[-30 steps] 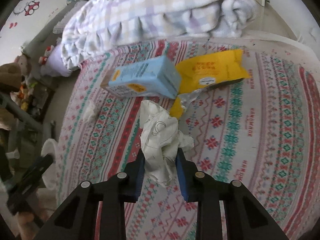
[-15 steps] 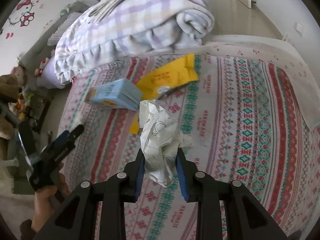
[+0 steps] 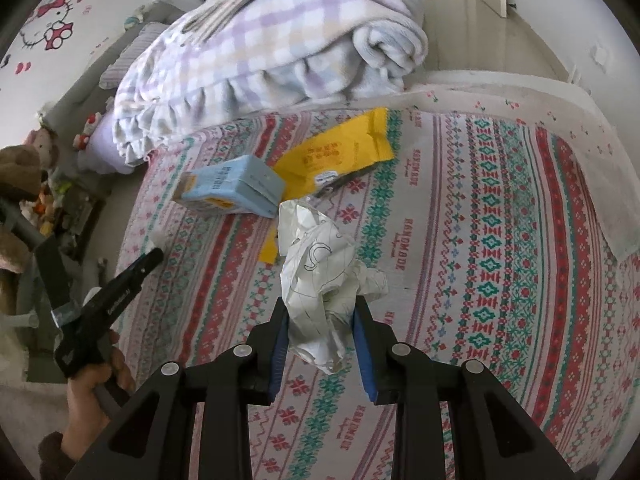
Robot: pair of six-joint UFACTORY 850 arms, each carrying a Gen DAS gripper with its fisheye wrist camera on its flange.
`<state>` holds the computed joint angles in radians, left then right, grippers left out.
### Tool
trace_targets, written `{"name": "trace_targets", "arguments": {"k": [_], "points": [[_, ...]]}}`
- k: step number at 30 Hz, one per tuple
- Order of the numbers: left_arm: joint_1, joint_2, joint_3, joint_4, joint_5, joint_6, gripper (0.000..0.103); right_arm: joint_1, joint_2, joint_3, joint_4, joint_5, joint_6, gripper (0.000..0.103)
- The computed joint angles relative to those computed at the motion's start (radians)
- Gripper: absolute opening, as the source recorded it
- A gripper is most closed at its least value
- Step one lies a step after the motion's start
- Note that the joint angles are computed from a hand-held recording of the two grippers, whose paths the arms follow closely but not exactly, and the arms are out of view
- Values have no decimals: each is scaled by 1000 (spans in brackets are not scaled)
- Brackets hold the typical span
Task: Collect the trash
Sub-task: 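Grasp the crumpled white tissue with the right gripper while the left grasps another tissue, then carry both tissues over the wastebasket and open both grippers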
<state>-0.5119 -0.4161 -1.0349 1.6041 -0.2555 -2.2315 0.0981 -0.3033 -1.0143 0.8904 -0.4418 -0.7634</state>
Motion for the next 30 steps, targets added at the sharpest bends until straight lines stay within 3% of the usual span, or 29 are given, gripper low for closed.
{"name": "trace_targets", "arguments": {"k": [15, 30], "points": [[-12, 188, 153, -196, -10, 193, 23, 103, 88, 57, 67, 10, -77, 31], [24, 368, 313, -268, -34, 262, 23, 254, 69, 38, 85, 41, -71, 32]]}}
